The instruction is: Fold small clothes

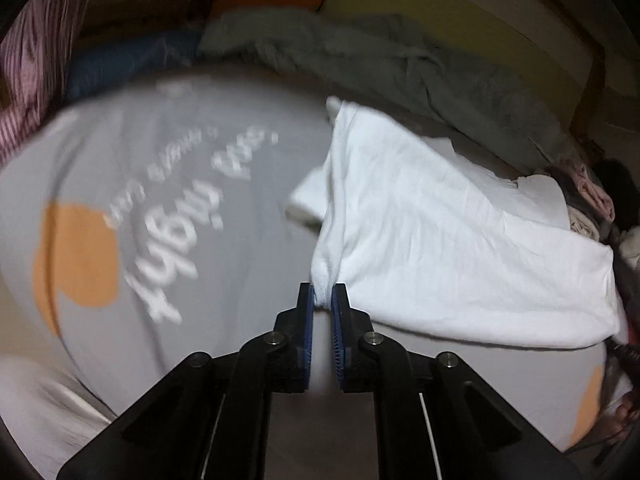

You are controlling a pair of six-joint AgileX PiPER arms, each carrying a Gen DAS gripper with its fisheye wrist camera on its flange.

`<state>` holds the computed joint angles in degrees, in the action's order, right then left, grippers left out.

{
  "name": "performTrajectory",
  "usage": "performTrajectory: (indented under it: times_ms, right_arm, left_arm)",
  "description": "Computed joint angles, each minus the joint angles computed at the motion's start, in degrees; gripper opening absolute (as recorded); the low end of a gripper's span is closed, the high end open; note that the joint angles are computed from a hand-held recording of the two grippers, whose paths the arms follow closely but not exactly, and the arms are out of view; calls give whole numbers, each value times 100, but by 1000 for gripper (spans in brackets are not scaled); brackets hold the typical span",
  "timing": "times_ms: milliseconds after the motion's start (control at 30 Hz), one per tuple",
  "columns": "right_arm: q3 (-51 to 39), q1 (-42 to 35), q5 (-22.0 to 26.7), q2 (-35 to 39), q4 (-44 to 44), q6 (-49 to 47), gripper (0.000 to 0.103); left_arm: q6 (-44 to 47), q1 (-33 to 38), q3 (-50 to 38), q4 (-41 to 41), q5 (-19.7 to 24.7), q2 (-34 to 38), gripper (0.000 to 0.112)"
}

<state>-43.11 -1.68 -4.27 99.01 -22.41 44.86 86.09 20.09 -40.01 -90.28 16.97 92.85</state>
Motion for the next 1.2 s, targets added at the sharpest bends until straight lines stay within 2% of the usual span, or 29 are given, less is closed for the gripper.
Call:
performTrajectory:
  times_ms: [33, 100, 167, 200, 267, 333, 400, 533, 600, 667, 700, 733, 767, 867, 933, 967, 1000, 1033, 1067, 1100, 1133, 1200]
  right_arm:
    - [114, -108, -244, -36, -447, 573, 8]
    - [348, -401, -803, -171, -1436, 1719, 30]
    - [509, -749, -1409, -294, -2582, 2865, 40]
    - [572, -1032, -1968, -214, -3155, 3437, 46]
    - [489, -1560, -2932, 89, -4238, 4554, 47]
    - [446, -1832, -3529, 338, -4640, 5054, 47]
    - [389, -1873, -3791, 516, -4766, 5185, 47]
    - [206, -1632, -3540, 607, -4773, 5313, 47]
    - [2, -1491, -3267, 677, -4713, 5364, 47]
    - [-170, -1403, -3019, 690, -4680, 5402, 47]
    - [-238, -1299, -2783, 656, -4595, 5340, 39]
    - [-305, -1254, -2628, 657, -4607, 5292, 27]
    - [-261, -1325, -2702, 662, -4683, 5235, 13]
    - [32, -1466, -2968, 484, -4302, 4835, 10]
    - [434, -1624, -3313, 49, -4102, 4513, 10]
    - [702, -1703, -3548, -252, -3904, 4192, 10]
    - [918, -1696, -3554, -554, -3708, 3875, 10]
    - [1039, -1659, -3404, -771, -3640, 3739, 10]
    - [1027, -1561, -3041, -900, -3780, 3831, 10]
    - [880, -1388, -2515, -800, -4149, 4153, 10]
    - [710, -1305, -2219, -581, -4666, 4698, 10]
    - [546, -1370, -2209, -75, -5145, 5358, 10]
  left_arm:
    - [-209, 196, 25, 91, 351, 5, 10]
    - [-282, 591, 63, 67, 1038, 28, 17]
    - [-509, 867, 49, 238, 1513, 73, 20]
    - [-774, 978, -6, 442, 1763, 145, 21]
    - [-1400, 1145, -153, 891, 2272, 383, 22]
    - [-1535, 1224, -233, 897, 2662, 618, 22]
    - [-1586, 1185, -231, 807, 2759, 684, 24]
    - [-1514, 906, -354, 547, 2545, 754, 25]
    - [-1435, 616, -513, 479, 2097, 799, 22]
    - [-1557, 521, -659, 542, 1929, 802, 21]
    - [-1565, 493, -697, 537, 1880, 795, 17]
    - [-1439, 486, -663, 403, 1834, 765, 4]
    - [-1208, 518, -582, 175, 1908, 736, 4]
    - [-1003, 631, -264, -56, 2067, 352, 4]
    - [-1015, 879, 6, -29, 2452, -162, 4]
    - [-983, 996, 127, 10, 2547, -443, 4]
    - [-985, 1024, 212, 110, 2448, -722, 4]
    - [-1096, 1034, 209, 338, 2319, -826, 5]
    - [-1318, 980, 153, 625, 2177, -798, 5]
    - [-1549, 887, 92, 838, 2042, -618, 5]
    - [-1808, 840, 44, 1045, 1967, -414, 5]
    - [-2041, 865, 50, 1184, 2006, -55, 5]
